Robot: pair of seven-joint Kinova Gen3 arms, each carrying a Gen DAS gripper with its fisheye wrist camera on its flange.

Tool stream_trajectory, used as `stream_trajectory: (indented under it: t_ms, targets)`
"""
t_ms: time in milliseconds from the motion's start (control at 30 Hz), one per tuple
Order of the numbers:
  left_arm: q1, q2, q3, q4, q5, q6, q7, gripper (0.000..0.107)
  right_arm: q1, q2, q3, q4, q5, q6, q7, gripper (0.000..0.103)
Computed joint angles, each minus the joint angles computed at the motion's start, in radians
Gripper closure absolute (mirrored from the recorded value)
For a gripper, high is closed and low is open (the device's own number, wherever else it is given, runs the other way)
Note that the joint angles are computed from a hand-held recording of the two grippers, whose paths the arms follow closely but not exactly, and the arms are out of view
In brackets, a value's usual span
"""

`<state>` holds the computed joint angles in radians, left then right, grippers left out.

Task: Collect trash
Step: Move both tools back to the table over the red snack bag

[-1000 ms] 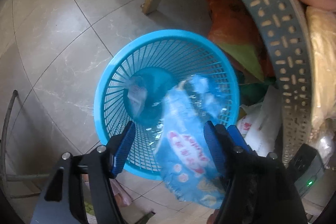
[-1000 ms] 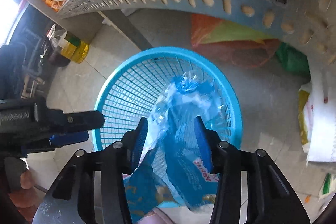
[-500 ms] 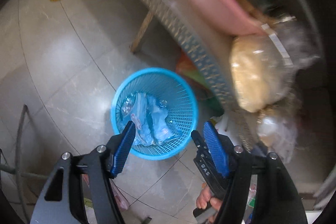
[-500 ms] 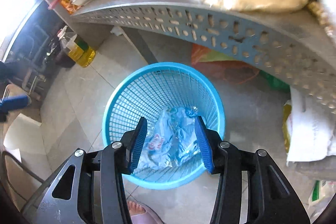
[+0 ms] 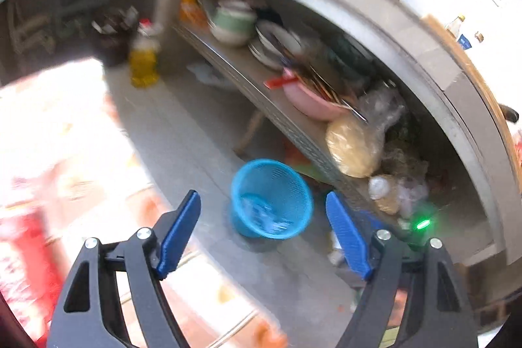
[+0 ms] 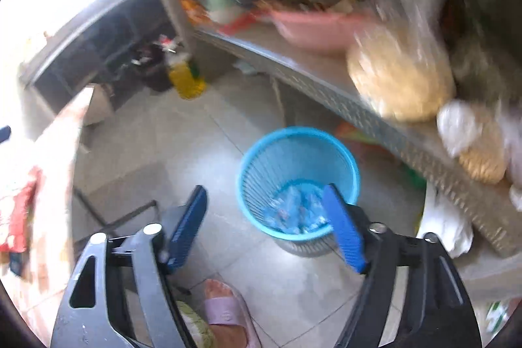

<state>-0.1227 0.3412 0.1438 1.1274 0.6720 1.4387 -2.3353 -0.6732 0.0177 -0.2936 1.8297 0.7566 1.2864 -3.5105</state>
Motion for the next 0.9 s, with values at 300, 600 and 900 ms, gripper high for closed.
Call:
stream_trajectory:
  t_ms: [300,600,900]
  targets:
    - [-0.255,-0.138,-0.150,0.185,0.116,0.001,-0.196,0.013,-0.216,0.189,0.123,-0.417,0.095,0.230,0.363,0.008]
    - [-0.430,-0.140,-0.247,0.223,0.147,-0.009,-0.250,0.010,-0.212,0.298,0.030,-0.588,0.156,0.163,0.597,0.008]
    - [-0.616,-0.072,-0.243,0.222,0.316,0.066,-0.353,0.010,-0.070,0.318,-0.077,-0.582,0.181,-0.187,0.622,0.008]
